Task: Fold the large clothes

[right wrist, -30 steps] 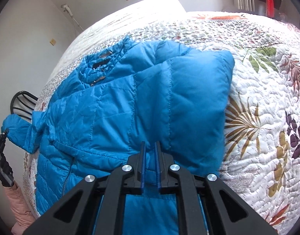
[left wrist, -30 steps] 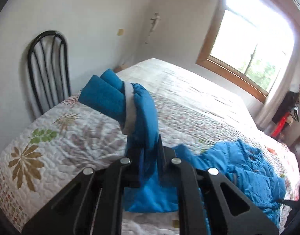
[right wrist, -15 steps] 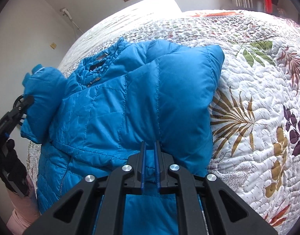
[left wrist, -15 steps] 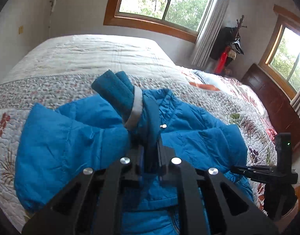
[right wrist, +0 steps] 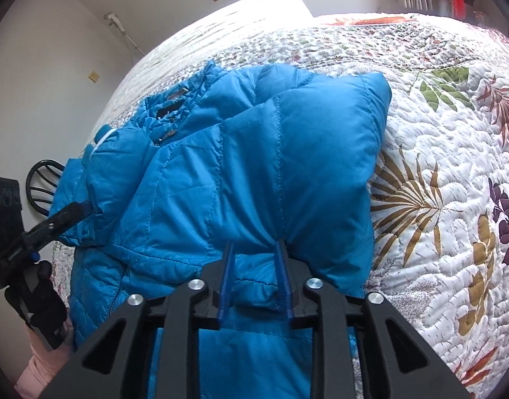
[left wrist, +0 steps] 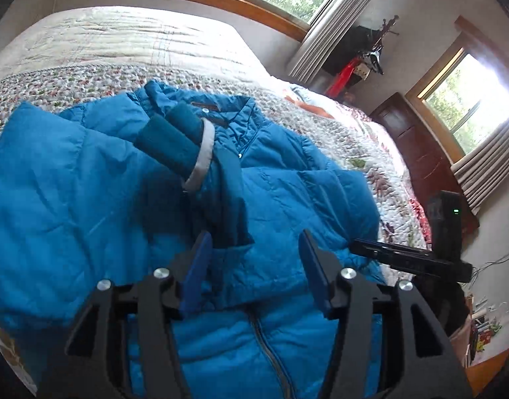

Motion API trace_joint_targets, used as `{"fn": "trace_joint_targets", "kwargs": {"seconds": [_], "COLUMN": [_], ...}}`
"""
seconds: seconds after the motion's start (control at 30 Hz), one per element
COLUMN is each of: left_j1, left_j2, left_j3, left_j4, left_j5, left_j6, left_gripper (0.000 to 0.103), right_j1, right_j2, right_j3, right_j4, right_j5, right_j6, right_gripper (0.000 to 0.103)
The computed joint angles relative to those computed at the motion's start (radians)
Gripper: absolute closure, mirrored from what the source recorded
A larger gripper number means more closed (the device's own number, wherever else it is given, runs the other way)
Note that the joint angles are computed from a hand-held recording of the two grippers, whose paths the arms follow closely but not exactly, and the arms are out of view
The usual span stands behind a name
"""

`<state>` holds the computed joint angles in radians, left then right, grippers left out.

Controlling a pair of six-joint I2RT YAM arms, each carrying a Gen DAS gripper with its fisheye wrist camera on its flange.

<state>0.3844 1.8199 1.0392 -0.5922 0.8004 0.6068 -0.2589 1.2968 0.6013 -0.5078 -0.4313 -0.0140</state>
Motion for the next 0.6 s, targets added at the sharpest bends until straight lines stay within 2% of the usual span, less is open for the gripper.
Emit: {"fn": "trace_joint_targets", "kwargs": {"seconds": [0.1,0.17,0.23,0.27,0.33,0.47,0.6], "left_j1": [0.133,0.215,0.275,0.294,0.308,0.287,0.265], "left_j2": [-0.081,-0.095,-0.1,-0.088,-0.026,0.162,0.245], "left_j3": [0.003,0.024,0.018,0.016,0.058,0.201,0.227], "left_j4": [-0.073,-0.043,0.09,0.167,0.236,0.212,0.249], "left_j5": [0.047,0.038,-0.016,-0.059,-0.146,-0.282,-0.339], "left_j6": [0.083,0.071,-0.005,-0.041,-0.083,-0.101,-0.122], "left_gripper": [0.043,0.042,0.042,0.041,0.041,0.043,0.044], "right_j1": [0.081,0.128,0.175,0.203,0.279,0.446,0.555], "right_j2": [-0.031,-0.041,-0.043,-0.042,-0.015,0.122,0.27], "right_j3": [0.009,0.025,0.051,0.066,0.105,0.214,0.312], "right_j4": [-0.003,-0.005,-0.01,-0.007,0.005,0.039,0.078], "right_j5": [0.064,0.076,0.076,0.076,0.086,0.125,0.142], "right_j6": [0.05,0.079,0.117,0.141,0.189,0.272,0.329], "right_gripper": [0.06,0.06,0.056,0.049,0.042,0.041,0.041]}}
